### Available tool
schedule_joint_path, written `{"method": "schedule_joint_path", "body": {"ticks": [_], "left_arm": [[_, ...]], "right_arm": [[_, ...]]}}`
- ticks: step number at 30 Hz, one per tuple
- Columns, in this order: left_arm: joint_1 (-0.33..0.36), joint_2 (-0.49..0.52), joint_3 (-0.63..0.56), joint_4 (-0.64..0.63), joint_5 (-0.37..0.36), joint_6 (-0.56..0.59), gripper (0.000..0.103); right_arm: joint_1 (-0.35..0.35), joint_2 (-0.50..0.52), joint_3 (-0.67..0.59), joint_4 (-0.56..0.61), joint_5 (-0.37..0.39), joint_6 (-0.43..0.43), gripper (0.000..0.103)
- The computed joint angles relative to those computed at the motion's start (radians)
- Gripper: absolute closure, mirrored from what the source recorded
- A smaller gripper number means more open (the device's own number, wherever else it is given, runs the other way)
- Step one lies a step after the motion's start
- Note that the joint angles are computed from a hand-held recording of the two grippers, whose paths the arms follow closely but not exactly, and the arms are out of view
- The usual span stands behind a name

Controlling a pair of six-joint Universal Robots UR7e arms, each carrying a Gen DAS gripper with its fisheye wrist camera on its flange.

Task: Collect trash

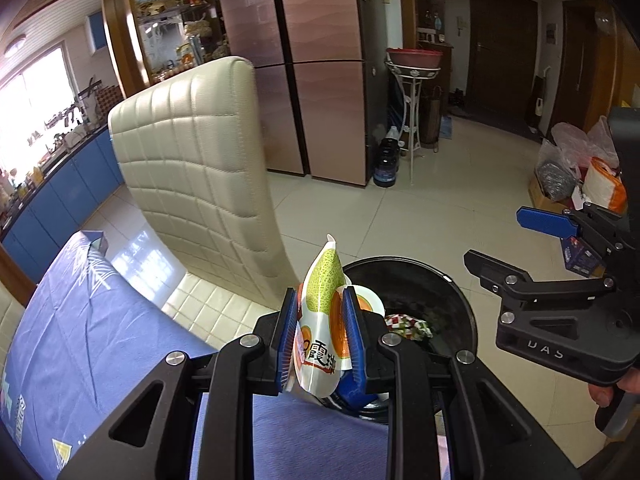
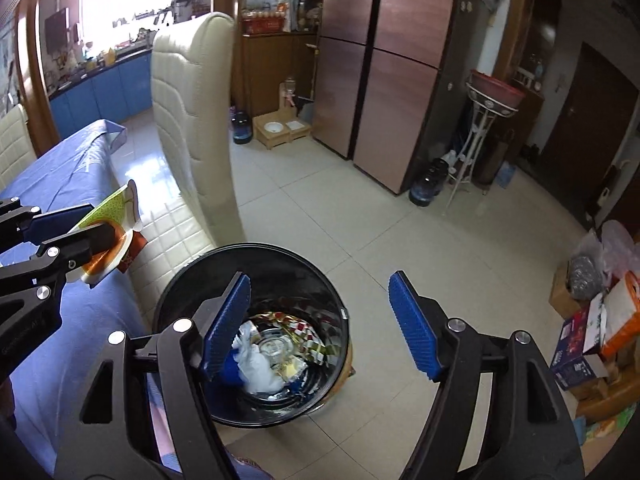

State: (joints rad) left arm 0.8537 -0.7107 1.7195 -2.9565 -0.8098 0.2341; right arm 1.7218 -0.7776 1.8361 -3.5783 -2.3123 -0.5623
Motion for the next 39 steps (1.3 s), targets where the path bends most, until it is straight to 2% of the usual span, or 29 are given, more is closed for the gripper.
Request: {"method": "schedule_joint_path", "body": {"ticks": [3,5,7,9,11,17,19,23,27,39], "left_arm": [[-0.004,0.019,-0.016,0.003,-0.019,0.01,0.077],[-0.002,0.025,-0.029,0.013,-0.047,-0.002,0.068],[0.0,0.026,-0.032,0.0,-0.064,-0.021,0.027],[-0.001,0.026,-0.019,-0.055,-0.07,-0.025,0.018],[-0.007,0.036,-0.025,-0.052,-0.042,-0.013,0.018],[-0.001,0.024,-0.02,-0.005,-0.03,-0.047,0.018],[-0.002,0.021,-0.015,-0.005,-0.019,-0.051,0.018],[-0.002,0.006,0.0,0.005,-0.01,-0.067,0.018],[-0.005,-0.006,0.006,0.029,0.005,-0.09,0.018],[-0.006,-0.034,0.029,0.042,0.013,-0.132,0.018]], "right_arm": [[-0.004,-0.003,0.008,-0.03,-0.015,-0.011,0.031],[-0.01,-0.01,0.015,-0.027,-0.018,-0.006,0.031],[-0.013,-0.014,0.023,-0.033,-0.024,-0.004,0.031],[-0.017,-0.021,0.031,-0.033,-0.025,0.004,0.031],[-0.018,-0.023,0.034,-0.035,-0.026,0.01,0.031],[-0.016,-0.024,0.039,-0.026,-0.015,0.021,0.027],[-0.016,-0.022,0.04,-0.035,-0.014,0.017,0.013],[-0.011,-0.016,0.039,-0.064,-0.014,0.015,0.004],[-0.012,-0.028,0.044,-0.032,-0.009,0.041,0.004],[0.002,-0.022,0.054,-0.048,-0.028,0.035,0.004]]}}
